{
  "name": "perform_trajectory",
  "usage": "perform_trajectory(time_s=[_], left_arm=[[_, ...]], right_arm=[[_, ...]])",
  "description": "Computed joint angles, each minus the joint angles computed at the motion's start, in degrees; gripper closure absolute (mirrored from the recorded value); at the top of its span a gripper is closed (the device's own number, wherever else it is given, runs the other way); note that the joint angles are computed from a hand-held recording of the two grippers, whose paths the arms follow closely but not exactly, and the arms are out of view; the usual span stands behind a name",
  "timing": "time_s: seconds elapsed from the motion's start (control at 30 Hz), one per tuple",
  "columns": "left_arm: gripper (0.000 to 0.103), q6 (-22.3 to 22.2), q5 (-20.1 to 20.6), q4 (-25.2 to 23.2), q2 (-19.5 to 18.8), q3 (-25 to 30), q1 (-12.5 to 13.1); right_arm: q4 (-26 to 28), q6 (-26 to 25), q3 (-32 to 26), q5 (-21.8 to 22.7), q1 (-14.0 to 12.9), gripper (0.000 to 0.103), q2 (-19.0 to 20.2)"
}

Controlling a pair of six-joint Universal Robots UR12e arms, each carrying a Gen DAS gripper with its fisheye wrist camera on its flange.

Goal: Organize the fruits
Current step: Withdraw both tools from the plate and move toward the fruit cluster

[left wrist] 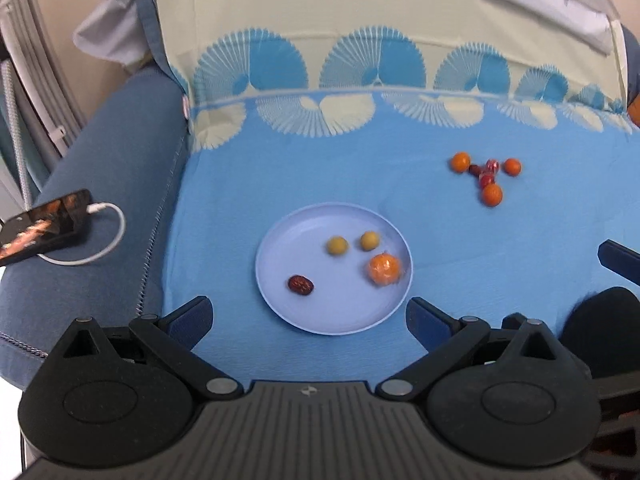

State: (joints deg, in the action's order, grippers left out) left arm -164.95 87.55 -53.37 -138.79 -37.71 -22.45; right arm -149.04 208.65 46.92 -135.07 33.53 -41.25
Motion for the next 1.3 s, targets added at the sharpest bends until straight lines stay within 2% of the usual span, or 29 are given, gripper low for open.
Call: perform_trajectory(time_s=[0.1, 0.2, 0.3, 0.37, 0.47, 0.73, 1.07, 1.3], left_arm=[[0.000, 2.7, 0.9, -0.2, 0.2, -0.3, 0.1], [0.000, 1.5, 1.7, 2.7, 0.9, -2.1, 0.6], [0.000, -1.4, 1.0, 2.4, 1.7, -3.2, 1.0], [0.000, -1.3, 0.4, 1.6, 2.2, -3.9, 1.2], [0.000, -0.8, 1.1, 3.0, 2.9, -5.2, 1.1], [0.000, -1.3, 1.1, 6.8, 4.2, -7.7, 1.2], [0.000, -1.2, 1.1, 7.3, 4.6, -8.6, 1.5], [0.000, -1.6, 1.0, 5.2, 4.0, -7.4, 1.6]], right_arm=[[-1.2, -1.3, -1.0, -2.3, 0.6, 0.001, 0.7], [-1.2, -2.7, -1.2, -2.7, 0.8, 0.001, 0.9], [-0.9, -3.3, -2.0, -2.8, 0.9, 0.001, 1.3], [-0.7, -4.0, -2.5, -2.4, 1.0, 0.001, 1.6], [-1.2, -4.6, -2.3, -2.6, 1.1, 0.001, 1.6], [0.4, -0.4, -0.9, -2.6, 1.0, 0.001, 0.6], [2.6, 2.9, -0.3, -1.0, 0.7, 0.001, 0.1], [3.6, 3.6, 0.1, 0.2, 0.3, 0.001, -0.2]])
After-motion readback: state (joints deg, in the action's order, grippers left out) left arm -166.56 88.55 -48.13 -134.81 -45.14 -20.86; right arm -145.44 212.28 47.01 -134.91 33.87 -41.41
